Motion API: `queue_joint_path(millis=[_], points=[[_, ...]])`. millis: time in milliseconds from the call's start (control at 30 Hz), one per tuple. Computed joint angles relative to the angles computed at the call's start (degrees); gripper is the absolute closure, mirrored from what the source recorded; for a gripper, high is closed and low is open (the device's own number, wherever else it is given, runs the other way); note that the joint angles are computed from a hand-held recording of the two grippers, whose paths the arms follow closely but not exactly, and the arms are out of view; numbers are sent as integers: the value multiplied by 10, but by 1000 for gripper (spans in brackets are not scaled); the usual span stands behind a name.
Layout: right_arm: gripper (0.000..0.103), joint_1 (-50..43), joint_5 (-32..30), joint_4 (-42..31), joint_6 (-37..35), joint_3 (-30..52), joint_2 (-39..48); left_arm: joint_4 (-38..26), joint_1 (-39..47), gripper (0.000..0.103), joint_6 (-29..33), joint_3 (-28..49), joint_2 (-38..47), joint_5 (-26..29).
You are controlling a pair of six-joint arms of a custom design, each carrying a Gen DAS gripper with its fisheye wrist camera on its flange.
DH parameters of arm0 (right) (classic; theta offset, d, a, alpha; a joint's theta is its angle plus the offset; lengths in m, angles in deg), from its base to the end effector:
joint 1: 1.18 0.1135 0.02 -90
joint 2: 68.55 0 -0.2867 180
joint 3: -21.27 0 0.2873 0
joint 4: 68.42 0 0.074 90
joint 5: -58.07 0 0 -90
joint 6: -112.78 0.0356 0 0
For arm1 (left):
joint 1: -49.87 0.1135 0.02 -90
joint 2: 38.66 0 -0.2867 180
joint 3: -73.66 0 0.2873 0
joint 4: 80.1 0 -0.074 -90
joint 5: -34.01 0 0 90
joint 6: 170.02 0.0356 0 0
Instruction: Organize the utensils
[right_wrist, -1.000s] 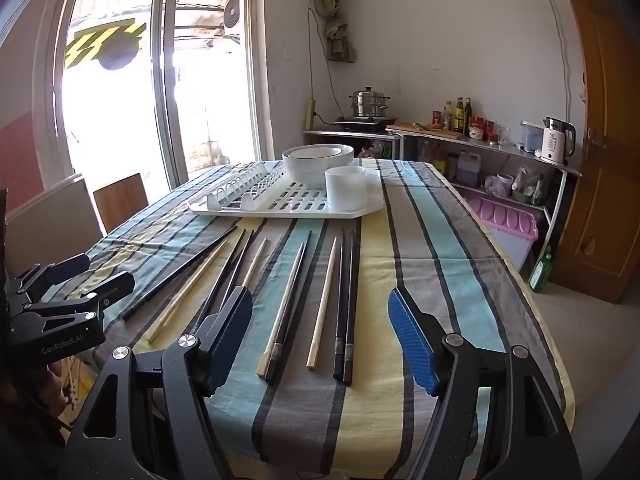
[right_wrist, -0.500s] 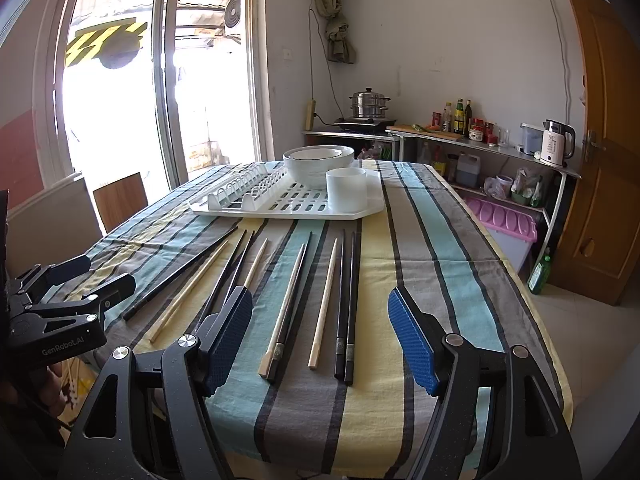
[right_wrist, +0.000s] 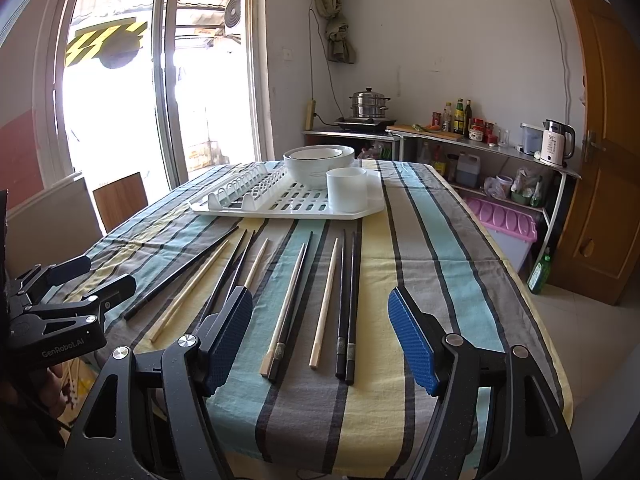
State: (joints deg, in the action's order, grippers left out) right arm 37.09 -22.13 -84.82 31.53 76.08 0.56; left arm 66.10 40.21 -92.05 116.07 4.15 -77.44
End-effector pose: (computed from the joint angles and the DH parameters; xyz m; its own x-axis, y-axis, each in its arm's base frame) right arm 0.2314 0.1748 0.2547 -0.4715 -0.1811 -0.8631 -0.4287 0.9023 0.0449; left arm 0.1851 -0.0183 0.2461 -0.5124 -0.1096 -0.8518 -0.2544 0.9667 0.0287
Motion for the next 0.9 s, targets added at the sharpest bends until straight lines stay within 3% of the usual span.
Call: queue_joint_path(millis=[900], points=[[32, 6, 7, -7, 2, 5, -2, -8, 2, 16, 2, 2, -4, 10]])
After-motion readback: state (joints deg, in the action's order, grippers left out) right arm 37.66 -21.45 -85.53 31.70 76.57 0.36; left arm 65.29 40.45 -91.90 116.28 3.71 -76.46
